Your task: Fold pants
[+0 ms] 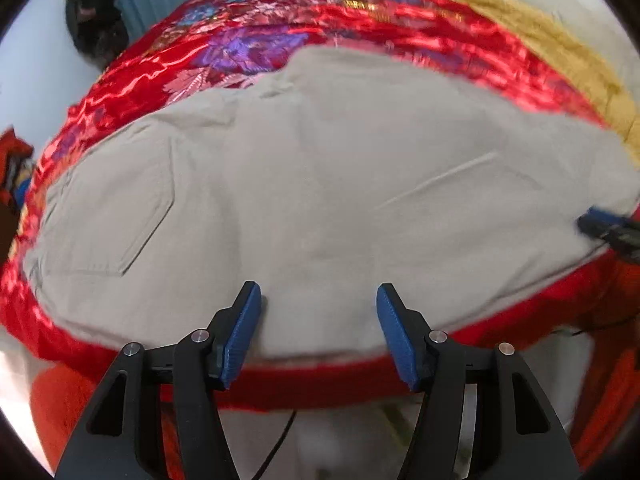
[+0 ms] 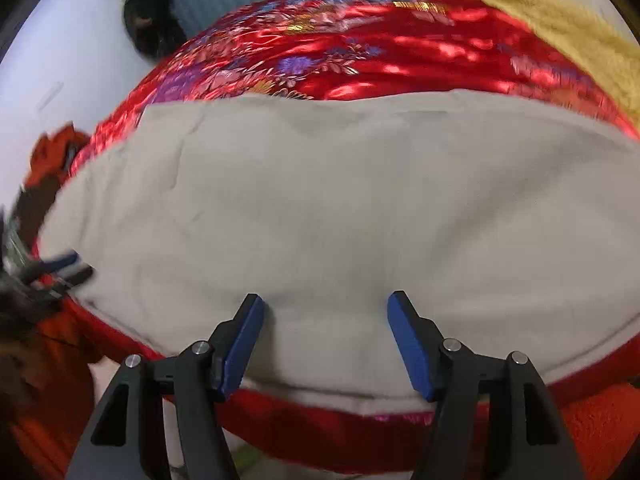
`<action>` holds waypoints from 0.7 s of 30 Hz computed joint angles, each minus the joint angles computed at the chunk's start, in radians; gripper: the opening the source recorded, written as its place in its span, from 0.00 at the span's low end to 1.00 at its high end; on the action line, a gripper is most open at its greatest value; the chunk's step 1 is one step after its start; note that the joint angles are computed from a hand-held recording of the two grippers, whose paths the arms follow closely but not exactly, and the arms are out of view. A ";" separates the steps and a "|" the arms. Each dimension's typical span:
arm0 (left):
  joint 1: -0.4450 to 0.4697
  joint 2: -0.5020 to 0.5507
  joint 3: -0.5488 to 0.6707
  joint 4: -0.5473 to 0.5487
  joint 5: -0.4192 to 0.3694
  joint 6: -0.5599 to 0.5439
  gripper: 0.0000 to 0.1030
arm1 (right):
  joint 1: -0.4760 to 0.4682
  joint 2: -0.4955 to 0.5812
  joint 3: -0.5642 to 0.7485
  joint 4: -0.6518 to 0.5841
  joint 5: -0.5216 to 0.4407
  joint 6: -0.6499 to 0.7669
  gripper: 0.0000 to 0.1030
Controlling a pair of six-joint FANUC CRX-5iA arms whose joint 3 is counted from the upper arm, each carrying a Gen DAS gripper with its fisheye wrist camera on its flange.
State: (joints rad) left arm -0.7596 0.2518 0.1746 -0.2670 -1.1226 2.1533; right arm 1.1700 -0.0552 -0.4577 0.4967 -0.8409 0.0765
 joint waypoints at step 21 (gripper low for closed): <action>0.048 0.036 0.155 -0.108 -0.049 0.099 0.82 | 0.004 0.004 -0.035 0.061 0.057 -0.065 0.80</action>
